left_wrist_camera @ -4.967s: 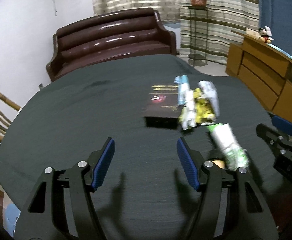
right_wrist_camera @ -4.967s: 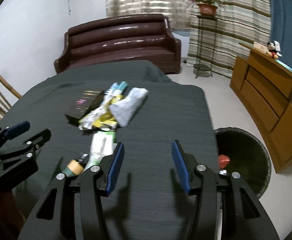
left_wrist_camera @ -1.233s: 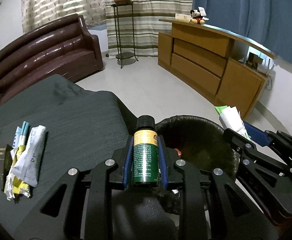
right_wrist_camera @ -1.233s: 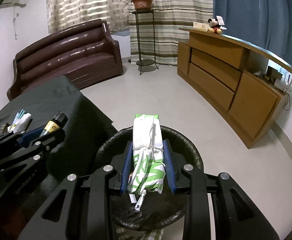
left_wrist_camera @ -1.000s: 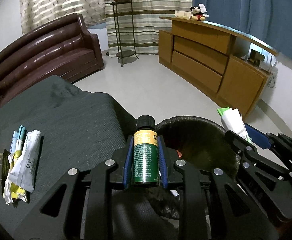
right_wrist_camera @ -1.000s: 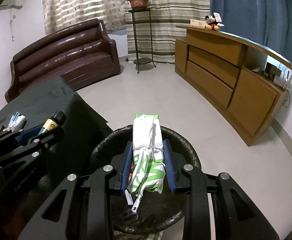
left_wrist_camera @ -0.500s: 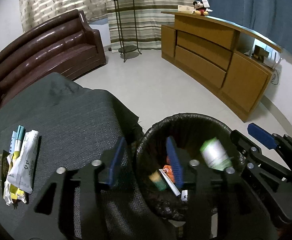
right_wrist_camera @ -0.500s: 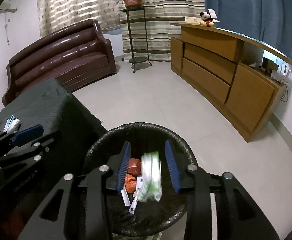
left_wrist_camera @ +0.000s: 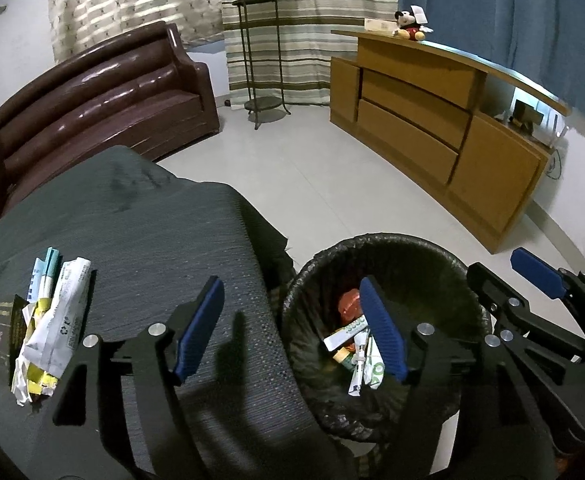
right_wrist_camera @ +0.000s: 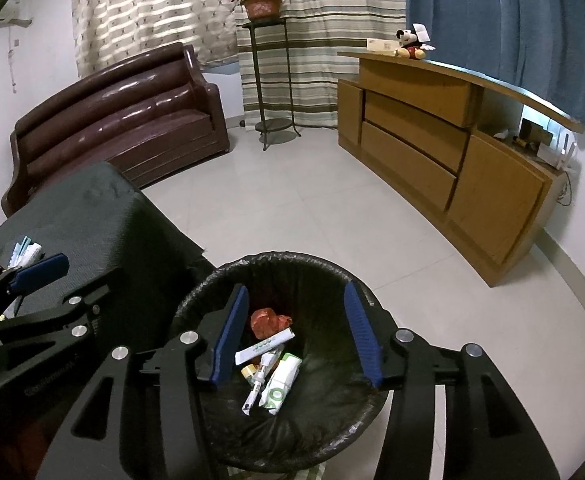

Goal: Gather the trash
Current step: 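Open both grippers to drop the spray can and bundle into the bin, then move both open grippers back over the remaining trash on the table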

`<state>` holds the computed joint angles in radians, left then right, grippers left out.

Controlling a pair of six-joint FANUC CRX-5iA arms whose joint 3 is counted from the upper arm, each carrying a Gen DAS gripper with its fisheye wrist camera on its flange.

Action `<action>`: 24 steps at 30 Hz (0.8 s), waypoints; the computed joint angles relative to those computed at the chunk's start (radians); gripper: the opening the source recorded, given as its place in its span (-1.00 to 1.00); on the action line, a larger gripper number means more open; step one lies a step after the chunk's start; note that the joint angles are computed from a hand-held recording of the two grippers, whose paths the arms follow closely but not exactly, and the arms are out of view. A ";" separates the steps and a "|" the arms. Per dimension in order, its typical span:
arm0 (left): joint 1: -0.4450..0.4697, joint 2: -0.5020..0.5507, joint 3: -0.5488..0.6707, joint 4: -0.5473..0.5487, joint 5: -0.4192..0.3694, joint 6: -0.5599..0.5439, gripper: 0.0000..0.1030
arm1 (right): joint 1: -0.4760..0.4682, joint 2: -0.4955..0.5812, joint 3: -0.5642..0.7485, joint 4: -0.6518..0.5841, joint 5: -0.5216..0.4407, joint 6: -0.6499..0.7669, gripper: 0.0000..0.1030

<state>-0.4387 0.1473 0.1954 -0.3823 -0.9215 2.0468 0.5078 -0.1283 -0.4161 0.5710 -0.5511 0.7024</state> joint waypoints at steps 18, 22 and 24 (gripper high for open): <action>0.043 -0.126 -0.090 -0.066 -0.034 0.066 0.44 | 0.083 0.000 0.031 -0.015 -0.018 0.031 0.03; 0.073 -0.180 -0.132 -0.080 -0.049 0.079 0.45 | 0.118 0.009 0.050 -0.042 -0.021 0.061 0.03; 0.092 -0.206 -0.152 -0.083 -0.058 0.083 0.45 | 0.133 0.013 0.060 -0.058 -0.020 0.076 0.03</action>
